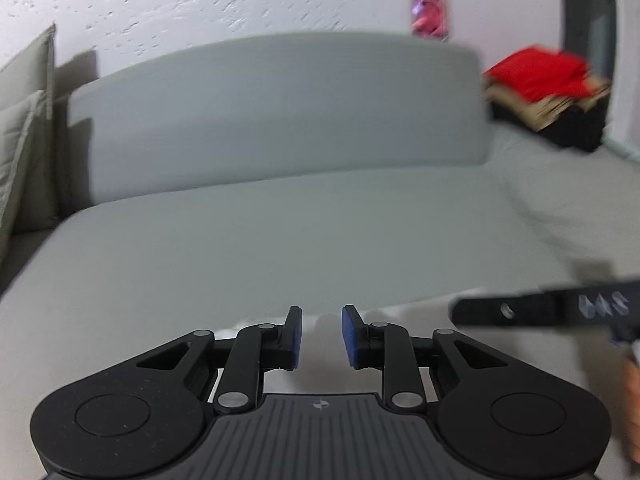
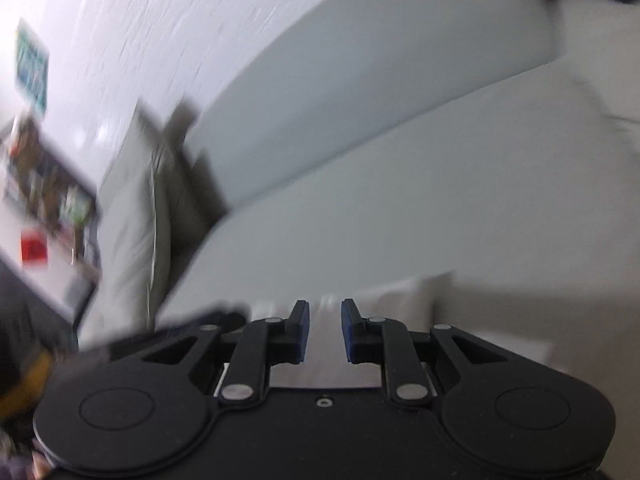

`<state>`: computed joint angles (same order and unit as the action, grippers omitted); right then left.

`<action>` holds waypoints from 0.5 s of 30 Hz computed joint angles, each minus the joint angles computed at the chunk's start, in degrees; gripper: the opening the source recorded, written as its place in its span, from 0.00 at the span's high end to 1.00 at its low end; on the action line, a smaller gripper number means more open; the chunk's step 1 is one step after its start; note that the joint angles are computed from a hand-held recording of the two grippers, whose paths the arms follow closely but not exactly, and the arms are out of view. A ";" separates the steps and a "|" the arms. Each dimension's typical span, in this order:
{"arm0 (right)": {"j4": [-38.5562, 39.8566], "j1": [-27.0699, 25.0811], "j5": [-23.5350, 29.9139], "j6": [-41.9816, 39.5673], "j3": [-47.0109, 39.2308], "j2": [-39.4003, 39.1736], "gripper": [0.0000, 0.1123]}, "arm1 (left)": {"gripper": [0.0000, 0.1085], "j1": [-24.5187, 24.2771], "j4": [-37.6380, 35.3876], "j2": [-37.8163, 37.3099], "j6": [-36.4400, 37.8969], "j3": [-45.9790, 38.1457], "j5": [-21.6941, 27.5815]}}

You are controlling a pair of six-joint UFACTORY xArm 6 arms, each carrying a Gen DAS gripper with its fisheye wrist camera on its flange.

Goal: Fold clothes

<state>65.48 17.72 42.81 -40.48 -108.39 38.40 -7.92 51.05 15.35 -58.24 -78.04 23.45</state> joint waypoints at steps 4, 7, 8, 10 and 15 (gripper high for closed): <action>-5.22 0.49 0.06 6.84 -6.40 6.10 0.93 | 0.72 1.39 -3.00 2.32 -2.02 -1.61 6.08; -5.16 0.32 -5.45 11.07 -6.65 7.38 1.00 | 0.70 2.62 -4.48 1.66 -3.70 -0.41 5.10; -6.14 0.27 -7.67 13.46 -6.75 7.73 1.00 | 0.69 2.49 -3.20 1.46 -5.11 -0.42 5.92; -9.27 0.29 -12.45 18.47 -6.76 8.36 1.00 | 0.71 1.43 3.17 0.34 -10.83 -0.32 10.19; -17.21 -0.33 -20.30 26.16 0.38 3.37 0.93 | 0.76 -0.33 11.87 -6.51 -18.37 4.78 19.53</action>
<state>48.27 17.39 22.50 -14.32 -108.01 41.77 -8.25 62.92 8.85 -76.60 -73.26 42.99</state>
